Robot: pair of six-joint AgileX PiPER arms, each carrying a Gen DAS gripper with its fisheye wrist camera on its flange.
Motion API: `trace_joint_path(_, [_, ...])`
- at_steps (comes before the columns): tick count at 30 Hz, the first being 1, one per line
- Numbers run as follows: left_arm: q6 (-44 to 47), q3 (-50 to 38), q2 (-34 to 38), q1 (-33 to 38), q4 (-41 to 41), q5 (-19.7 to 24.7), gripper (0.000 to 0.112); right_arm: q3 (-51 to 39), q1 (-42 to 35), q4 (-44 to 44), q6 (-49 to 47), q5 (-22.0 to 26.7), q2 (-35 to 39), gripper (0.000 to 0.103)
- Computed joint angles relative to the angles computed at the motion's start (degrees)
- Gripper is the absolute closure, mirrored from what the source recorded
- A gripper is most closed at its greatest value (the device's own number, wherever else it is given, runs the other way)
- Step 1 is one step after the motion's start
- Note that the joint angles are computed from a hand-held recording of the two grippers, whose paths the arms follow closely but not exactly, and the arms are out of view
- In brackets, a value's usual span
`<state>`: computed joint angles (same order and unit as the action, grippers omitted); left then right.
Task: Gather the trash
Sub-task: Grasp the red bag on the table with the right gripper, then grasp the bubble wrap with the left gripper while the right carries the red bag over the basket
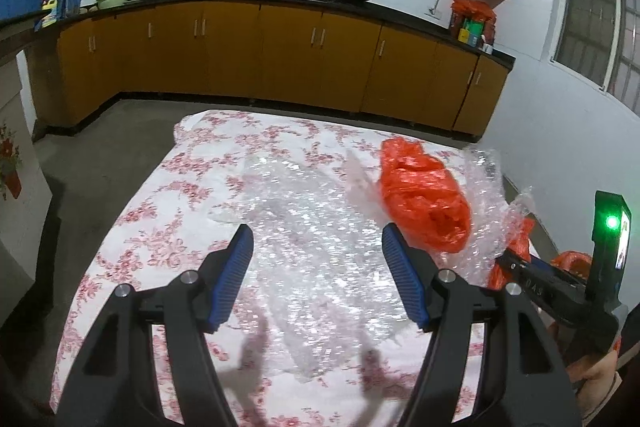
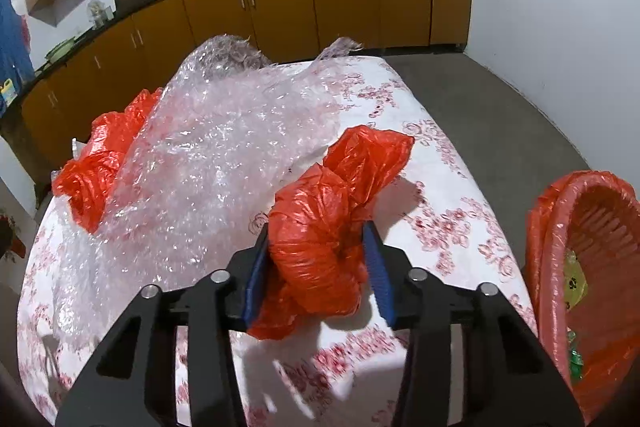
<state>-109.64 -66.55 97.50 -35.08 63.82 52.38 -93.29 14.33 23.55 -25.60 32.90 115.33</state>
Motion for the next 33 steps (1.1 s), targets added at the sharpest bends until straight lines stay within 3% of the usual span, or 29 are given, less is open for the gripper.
trace_joint_path(7, [4.68, -7.73, 4.59, -0.57, -0.18, -2.76, 0.040, 7.80, -4.99, 5.94, -7.16, -2.50, -5.36, 0.061])
trace_joint_path(15, [20.16, -25.94, 16.06, -0.03, -5.85, -5.71, 0.042, 11.77, -11.89, 11.82, -13.48, -1.27, -9.23, 0.061])
trace_joint_path(24, [38.63, -44.51, 27.56, 4.08, -20.40, -3.83, 0.063, 12.79, -15.62, 14.76, -17.22, -0.01, -11.03, 0.061])
trace_joint_path(29, [44.43, -49.07, 30.91, 4.84, -25.63, -3.23, 0.091, 13.75, -16.67, 15.94, -18.79, 0.15, -11.56, 0.061])
trace_joint_path(33, [44.62, -48.29, 30.83, 4.26, -25.48, -4.67, 0.101, 14.48, -17.67, 16.72, -19.76, 0.38, -12.07, 0.061])
